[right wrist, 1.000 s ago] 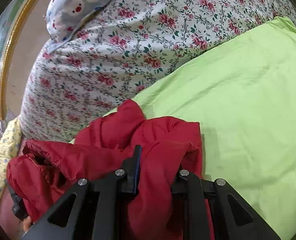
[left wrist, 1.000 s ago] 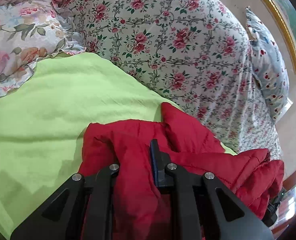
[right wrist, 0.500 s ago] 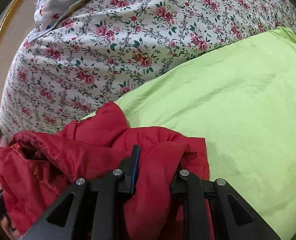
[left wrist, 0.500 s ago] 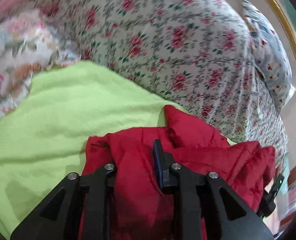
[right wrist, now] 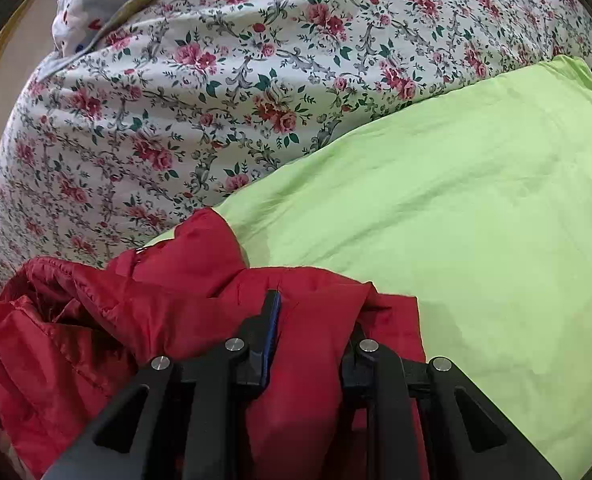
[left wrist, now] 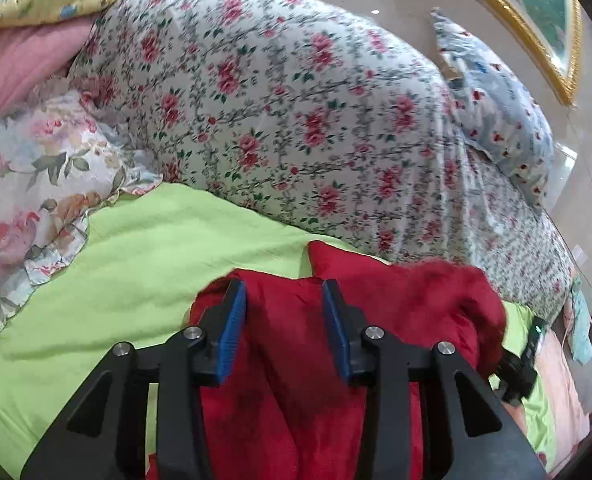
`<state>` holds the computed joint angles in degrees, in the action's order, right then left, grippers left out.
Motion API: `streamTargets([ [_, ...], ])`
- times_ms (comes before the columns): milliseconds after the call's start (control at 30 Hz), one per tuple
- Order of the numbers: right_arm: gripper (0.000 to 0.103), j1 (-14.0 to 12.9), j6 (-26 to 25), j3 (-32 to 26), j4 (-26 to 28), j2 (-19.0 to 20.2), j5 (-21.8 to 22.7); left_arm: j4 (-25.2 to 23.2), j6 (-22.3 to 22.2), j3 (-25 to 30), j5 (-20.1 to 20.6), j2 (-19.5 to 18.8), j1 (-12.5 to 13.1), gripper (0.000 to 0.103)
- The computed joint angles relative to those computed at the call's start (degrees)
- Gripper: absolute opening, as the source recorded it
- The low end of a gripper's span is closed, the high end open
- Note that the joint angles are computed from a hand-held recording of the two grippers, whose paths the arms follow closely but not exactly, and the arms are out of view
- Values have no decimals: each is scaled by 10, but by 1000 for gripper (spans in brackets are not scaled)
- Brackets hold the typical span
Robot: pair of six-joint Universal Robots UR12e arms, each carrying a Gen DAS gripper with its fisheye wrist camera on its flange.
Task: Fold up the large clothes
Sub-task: 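Open both tools to release the folded hem onto the jacket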
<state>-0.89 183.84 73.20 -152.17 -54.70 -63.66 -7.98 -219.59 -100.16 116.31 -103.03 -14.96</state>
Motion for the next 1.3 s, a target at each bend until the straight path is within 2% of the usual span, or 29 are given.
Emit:
streamTargets([
  [33,19,1,1,-3,2,2,-3,12,14,-2,-10,1,-2,36],
  [133,19,2,9,-14,15,7,-10,56,57,-5,-99,2,3,37],
  [167,19,3,11,-17,19,8,-13,59,78,-3,-139,-1,6,45],
  [200,19,4,12,-19,21,9,-15,52,93,2,-166,-3,8,52],
  [233,19,4,12,-20,23,9,-16,37,114,9,-202,-9,9,52],
  [333,20,4,9,-22,31,8,-20,-18,149,34,-271,-32,10,52],
  [367,20,4,8,-21,33,5,-20,-48,155,44,-275,-41,10,52],
  [467,28,-3,20,-12,33,-6,5,-108,169,65,-223,-60,1,52],
  [533,36,-8,27,3,18,-19,20,-125,154,71,-204,-71,4,49],
  [567,44,-10,27,11,6,-26,25,-123,150,71,-201,-74,6,44],
  [600,53,-13,24,25,-14,-36,28,-119,146,71,-195,-76,7,39],
  [700,68,-16,-2,74,-88,-70,31,-123,135,79,-172,-83,4,36],
  [767,71,-13,-63,100,-93,-90,48,-123,128,84,-155,-89,0,36],
  [867,72,3,-203,103,2,-102,61,-128,123,93,-131,-97,-5,36],
  [900,70,10,-244,99,35,-101,52,-128,119,95,-128,-98,-5,36],
  [1000,70,33,-300,84,80,-88,-14,-124,116,92,-128,-98,-3,35],
  [1067,72,39,-296,68,93,-73,-36,-109,112,85,-137,-92,-1,35],
  [1167,75,35,-239,39,105,-47,-34,-71,106,59,-171,-74,6,35],
  [1300,75,33,-203,14,124,-31,-30,-61,79,43,-148,-60,14,34],
])
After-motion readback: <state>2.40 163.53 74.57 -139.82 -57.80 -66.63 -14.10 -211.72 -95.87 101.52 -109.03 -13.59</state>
